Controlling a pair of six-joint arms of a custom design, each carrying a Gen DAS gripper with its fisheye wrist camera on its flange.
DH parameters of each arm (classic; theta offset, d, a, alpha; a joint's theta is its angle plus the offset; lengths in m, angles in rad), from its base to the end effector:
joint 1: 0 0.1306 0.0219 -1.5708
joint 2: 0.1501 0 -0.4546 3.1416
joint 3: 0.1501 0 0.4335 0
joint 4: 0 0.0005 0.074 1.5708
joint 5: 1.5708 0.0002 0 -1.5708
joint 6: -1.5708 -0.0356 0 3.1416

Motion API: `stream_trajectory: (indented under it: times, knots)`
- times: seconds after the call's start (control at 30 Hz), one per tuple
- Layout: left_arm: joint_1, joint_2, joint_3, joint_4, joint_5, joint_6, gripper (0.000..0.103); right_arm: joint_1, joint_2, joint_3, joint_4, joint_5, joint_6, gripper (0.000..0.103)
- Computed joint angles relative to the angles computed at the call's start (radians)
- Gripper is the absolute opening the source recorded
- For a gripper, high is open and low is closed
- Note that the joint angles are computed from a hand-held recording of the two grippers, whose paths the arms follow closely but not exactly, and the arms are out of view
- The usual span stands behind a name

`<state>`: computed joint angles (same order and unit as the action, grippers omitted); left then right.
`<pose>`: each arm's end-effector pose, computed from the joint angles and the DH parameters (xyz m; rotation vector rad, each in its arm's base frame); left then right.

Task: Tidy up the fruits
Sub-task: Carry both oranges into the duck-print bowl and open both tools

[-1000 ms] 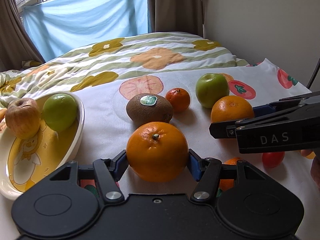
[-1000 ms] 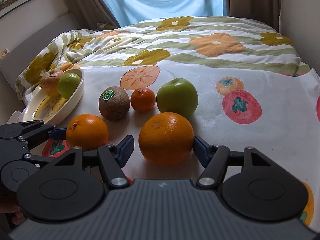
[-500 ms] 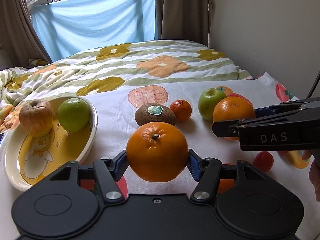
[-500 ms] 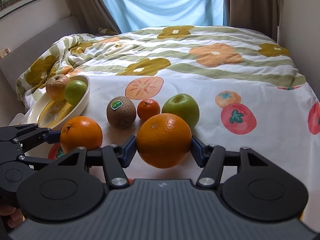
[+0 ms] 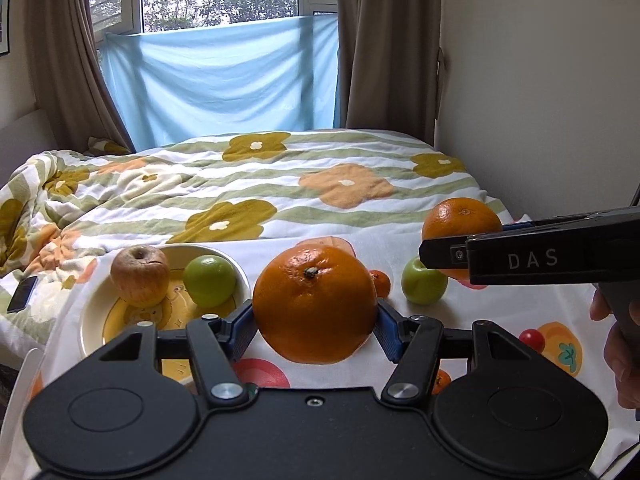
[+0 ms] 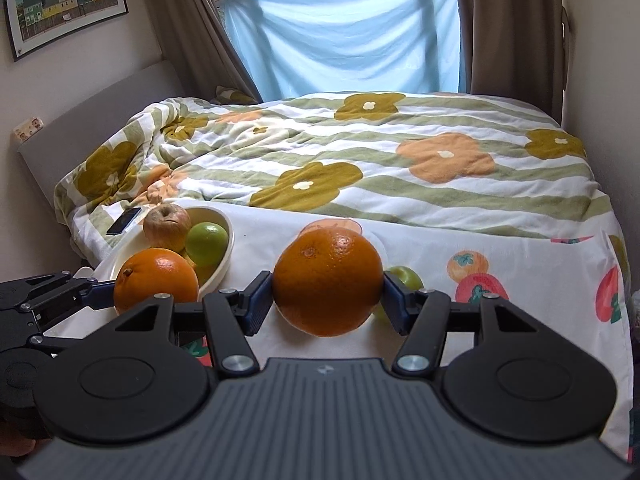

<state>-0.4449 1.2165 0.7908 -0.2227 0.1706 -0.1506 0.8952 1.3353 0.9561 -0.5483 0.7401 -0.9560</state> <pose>0.3685 -0.1829 0.3307 0.7444 2.1030 -0.3509 0.2979 0.3326 0.3427 0.3488 2.1760 0.0720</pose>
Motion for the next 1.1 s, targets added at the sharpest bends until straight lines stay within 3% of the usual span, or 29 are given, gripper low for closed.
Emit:
stream_trajectory:
  times: [0.33, 0.73, 1.1]
  knots:
    - [0.147, 0.009, 0.074, -0.083, 0.048, -0.066, 0.065, 0.007, 0.072, 0.142, -0.033, 0.001, 0.041, 0.073]
    - [0.314, 0.194, 0.200, -0.138, 0.137, -0.242, 0.065, -0.012, 0.281, 0.355, -0.061, -0.063, 0.020, 0.073]
    - [0.329, 0.363, 0.291, -0.177, 0.126, -0.429, 0.065, -0.043, 0.436, 0.503, -0.130, -0.121, -0.052, 0.073]
